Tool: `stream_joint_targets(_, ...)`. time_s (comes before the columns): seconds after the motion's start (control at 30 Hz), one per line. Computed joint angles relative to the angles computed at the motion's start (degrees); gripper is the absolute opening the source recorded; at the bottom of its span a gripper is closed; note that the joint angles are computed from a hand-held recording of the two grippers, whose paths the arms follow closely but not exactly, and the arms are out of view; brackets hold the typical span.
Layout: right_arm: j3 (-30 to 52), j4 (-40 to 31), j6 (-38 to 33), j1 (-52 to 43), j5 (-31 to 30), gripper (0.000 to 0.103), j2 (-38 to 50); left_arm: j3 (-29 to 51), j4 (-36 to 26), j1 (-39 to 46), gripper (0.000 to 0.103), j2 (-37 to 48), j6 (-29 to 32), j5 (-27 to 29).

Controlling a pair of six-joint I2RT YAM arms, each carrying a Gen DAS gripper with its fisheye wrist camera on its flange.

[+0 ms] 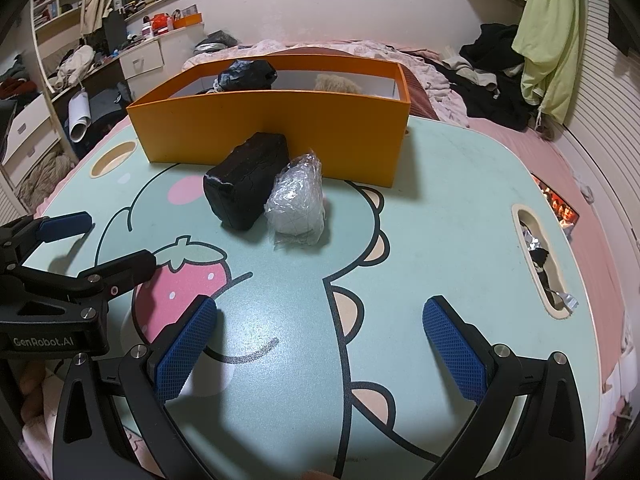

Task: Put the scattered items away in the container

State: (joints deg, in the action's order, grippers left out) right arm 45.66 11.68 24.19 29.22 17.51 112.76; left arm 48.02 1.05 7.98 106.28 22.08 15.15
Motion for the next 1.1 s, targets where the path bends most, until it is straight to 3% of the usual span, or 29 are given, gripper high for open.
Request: stream_joint_targets(1.1, -0.66, 2.76, -2.29, -0.06, -1.20, 0.103, 0.64, -0.03, 0.04, 0.07, 0.103, 0.02, 0.05, 0.04)
